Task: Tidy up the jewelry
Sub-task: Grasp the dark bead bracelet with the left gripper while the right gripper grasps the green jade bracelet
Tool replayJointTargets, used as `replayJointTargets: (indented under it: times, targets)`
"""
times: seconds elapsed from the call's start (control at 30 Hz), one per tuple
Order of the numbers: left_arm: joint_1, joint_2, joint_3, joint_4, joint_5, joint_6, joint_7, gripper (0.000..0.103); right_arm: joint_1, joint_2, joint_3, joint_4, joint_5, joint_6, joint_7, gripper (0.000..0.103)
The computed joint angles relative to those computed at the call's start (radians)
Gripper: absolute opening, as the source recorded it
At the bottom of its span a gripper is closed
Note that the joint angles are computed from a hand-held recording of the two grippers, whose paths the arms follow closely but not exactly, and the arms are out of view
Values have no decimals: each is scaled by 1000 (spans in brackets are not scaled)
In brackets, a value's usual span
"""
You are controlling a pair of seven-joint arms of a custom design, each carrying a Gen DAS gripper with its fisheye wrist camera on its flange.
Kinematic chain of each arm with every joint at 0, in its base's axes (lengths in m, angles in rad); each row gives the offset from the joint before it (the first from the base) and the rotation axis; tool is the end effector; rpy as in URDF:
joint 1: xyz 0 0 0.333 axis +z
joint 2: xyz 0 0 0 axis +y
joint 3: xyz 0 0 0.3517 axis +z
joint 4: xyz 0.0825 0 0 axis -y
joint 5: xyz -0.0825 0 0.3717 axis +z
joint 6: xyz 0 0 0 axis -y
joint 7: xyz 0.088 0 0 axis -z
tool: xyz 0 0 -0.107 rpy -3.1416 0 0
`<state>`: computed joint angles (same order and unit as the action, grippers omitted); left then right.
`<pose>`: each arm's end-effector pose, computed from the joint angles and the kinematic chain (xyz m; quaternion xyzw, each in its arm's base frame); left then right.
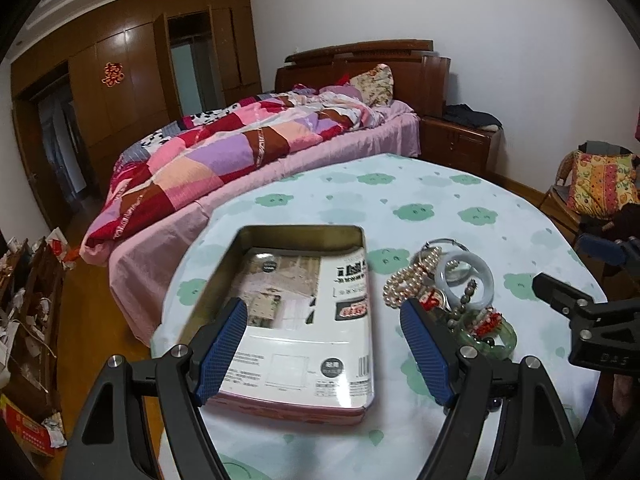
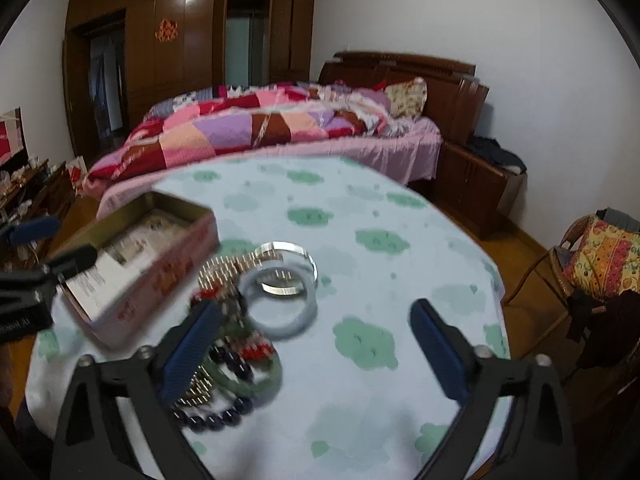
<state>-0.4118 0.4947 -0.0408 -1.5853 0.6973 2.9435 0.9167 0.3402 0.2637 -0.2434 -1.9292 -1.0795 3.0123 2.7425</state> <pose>0.6460 -0.3536 0.4793 -0.4923 0.7506 -0.3404 0.2797 0.6250 0.1392 0.4616 -0.6302 0.6399 -0.3353 0.2846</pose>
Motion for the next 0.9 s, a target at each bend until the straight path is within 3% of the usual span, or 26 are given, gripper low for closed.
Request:
replayJointTargets:
  times: [0.17, 0.3, 0.4, 0.5, 0.6, 0.63, 0.8, 0.9]
  targets:
    - [2, 14, -11, 4, -16, 9, 17, 79, -71, 11, 75, -47, 223, 43, -215, 72]
    - [-1, 21, -19, 6, -25, 37, 31, 79, -58, 17, 68, -55, 311, 47, -298, 68]
    - [12, 37, -57, 21, -55, 45, 99, 79, -17, 14, 23, -65, 335, 46, -312, 68]
    - [40, 77, -131, 66, -121, 17, 217, 79, 40, 16, -45, -68, 332, 47, -303, 68]
    - [44, 118, -172, 119, -184, -20, 312, 79, 47, 18, -61, -78, 378, 51, -334, 68]
    - [29, 132, -162, 141, -194, -34, 324, 78, 51, 18, -69, -84, 390, 56, -340, 68]
    - [18, 206, -191, 244, -272, -130, 442, 57, 70, 24, -92, -92, 469, 75, -400, 68]
    - [37, 221, -223, 259, -341, -168, 507, 17, 94, 29, -113, -96, 503, 85, -430, 68]
